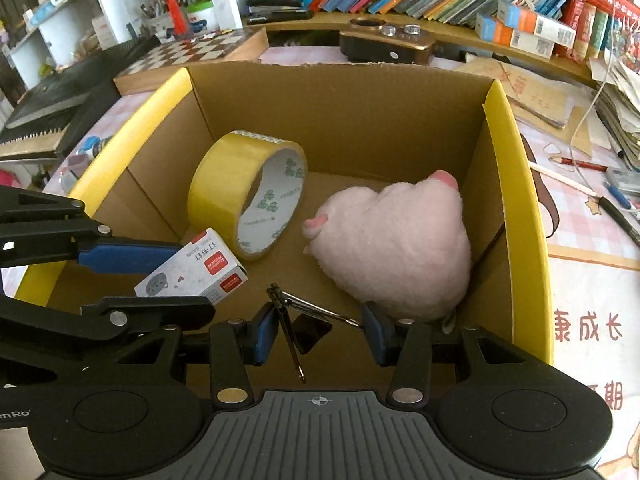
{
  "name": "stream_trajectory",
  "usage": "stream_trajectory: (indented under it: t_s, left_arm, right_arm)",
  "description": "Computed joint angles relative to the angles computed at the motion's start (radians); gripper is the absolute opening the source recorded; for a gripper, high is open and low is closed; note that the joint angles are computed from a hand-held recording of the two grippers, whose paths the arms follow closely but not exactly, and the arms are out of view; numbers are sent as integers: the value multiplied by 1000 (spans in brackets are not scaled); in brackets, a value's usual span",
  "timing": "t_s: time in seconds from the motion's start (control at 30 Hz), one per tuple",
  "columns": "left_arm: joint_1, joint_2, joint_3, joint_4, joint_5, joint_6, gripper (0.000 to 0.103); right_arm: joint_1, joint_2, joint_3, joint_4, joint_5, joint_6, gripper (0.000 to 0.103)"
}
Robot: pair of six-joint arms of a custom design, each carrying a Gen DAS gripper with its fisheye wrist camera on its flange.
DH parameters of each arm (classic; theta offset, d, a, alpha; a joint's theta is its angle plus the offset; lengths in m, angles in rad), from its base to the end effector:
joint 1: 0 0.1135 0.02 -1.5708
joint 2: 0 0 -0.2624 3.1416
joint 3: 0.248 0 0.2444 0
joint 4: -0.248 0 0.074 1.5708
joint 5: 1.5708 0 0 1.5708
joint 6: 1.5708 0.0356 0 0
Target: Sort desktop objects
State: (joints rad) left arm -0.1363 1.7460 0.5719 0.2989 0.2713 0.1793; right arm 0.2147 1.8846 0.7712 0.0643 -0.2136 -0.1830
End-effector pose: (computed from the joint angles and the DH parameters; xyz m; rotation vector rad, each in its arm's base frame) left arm 0.2781 -0.0478 0.0934 0.4994 2.3751 -0.3119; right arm 0.3049 0.0742 0.0827 -0.5886 2.5430 0.2907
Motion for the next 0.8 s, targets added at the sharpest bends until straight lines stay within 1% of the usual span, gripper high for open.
stream_trajectory:
  t_s: [0.07, 0.13, 0.2, 0.23, 0.3, 0.33, 0.4, 0.47, 0.53, 0.6, 0.7, 0.8]
  left_arm:
    - [-10, -8, -24, 37, -18, -7, 30]
    - [-31, -27, -53, 76, -63, -15, 34]
    - [-54, -57, -87, 116, -117, -14, 43]
    - [-61, -76, -109, 140, -133, -18, 45]
    - [-58, -120, -140, 159, -143, -34, 56]
    - [-56, -149, -160, 169, -148, -47, 60]
    - [-49, -208, -195, 179, -153, -74, 70]
    - [-45, -284, -234, 181, -167, -105, 75]
    - [-49, -360, -274, 184, -196, -141, 76]
    - [-66, -437, -317, 187, -251, -182, 78]
    - [-88, -557, -364, 149, -316, -234, 80]
    - [-98, -665, -402, 103, -355, -271, 82]
  right_arm:
    - [2, -1, -4, 8, 4, 5, 47]
    - [3, -12, -11, 10, 9, 14, 47]
    - [5, -41, -34, 25, 19, 26, 49]
    - [5, -59, -48, 36, 20, 27, 49]
    - [-1, -109, -93, 71, 13, 31, 51]
    - [-5, -132, -112, 86, 6, 34, 53]
    - [-11, -189, -159, 121, -8, 46, 57]
    - [-9, -252, -212, 157, -2, 60, 61]
    - [-9, -312, -262, 194, 3, 71, 62]
    - [-6, -377, -316, 236, 9, 96, 62]
    - [-2, -462, -388, 297, 22, 124, 63]
    - [10, -537, -453, 350, 51, 136, 63]
